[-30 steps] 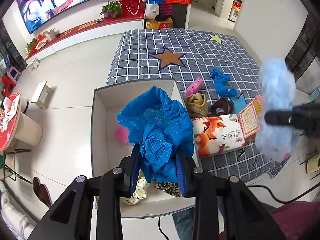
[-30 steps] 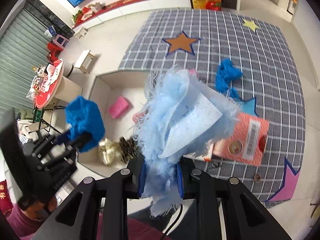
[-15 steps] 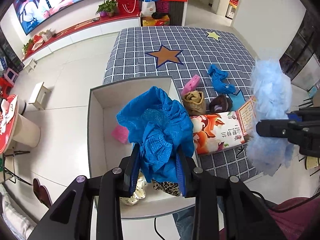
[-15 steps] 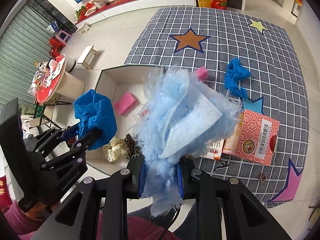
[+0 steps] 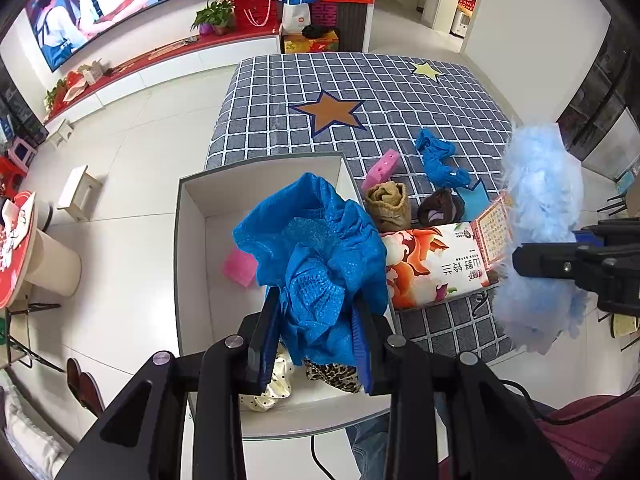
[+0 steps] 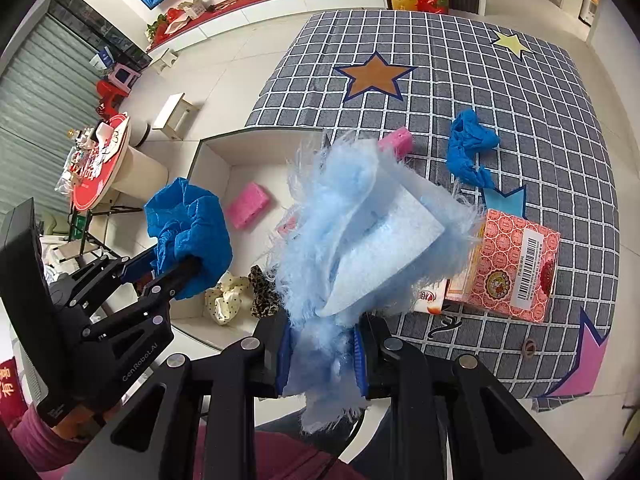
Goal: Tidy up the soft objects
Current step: 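Carry the light-blue fabric and blue plastic over the white box with both tools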
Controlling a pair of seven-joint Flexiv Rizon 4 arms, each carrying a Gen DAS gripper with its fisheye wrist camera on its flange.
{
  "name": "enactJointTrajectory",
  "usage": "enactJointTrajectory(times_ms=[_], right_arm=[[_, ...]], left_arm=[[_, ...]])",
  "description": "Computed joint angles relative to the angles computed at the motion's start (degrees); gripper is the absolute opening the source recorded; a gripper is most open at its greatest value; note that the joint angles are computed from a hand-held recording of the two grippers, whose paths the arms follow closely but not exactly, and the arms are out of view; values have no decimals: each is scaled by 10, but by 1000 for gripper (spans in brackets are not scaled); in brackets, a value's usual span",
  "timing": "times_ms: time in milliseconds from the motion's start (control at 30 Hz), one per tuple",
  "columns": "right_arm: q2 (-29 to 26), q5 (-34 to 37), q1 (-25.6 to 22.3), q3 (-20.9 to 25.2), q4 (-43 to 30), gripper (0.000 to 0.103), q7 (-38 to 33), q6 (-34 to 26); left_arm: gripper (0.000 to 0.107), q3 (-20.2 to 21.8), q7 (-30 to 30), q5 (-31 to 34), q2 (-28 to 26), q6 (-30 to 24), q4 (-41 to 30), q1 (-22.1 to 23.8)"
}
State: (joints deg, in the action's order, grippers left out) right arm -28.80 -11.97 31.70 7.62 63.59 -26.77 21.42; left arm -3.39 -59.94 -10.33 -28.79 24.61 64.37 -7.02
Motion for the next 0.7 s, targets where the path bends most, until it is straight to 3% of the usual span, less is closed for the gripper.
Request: enactJointTrajectory(times_ms=[700], right_arm=[[7, 10, -4, 4, 17, 26, 16, 12]], left_arm=[[35, 2, -5, 7, -3, -5, -3, -2]])
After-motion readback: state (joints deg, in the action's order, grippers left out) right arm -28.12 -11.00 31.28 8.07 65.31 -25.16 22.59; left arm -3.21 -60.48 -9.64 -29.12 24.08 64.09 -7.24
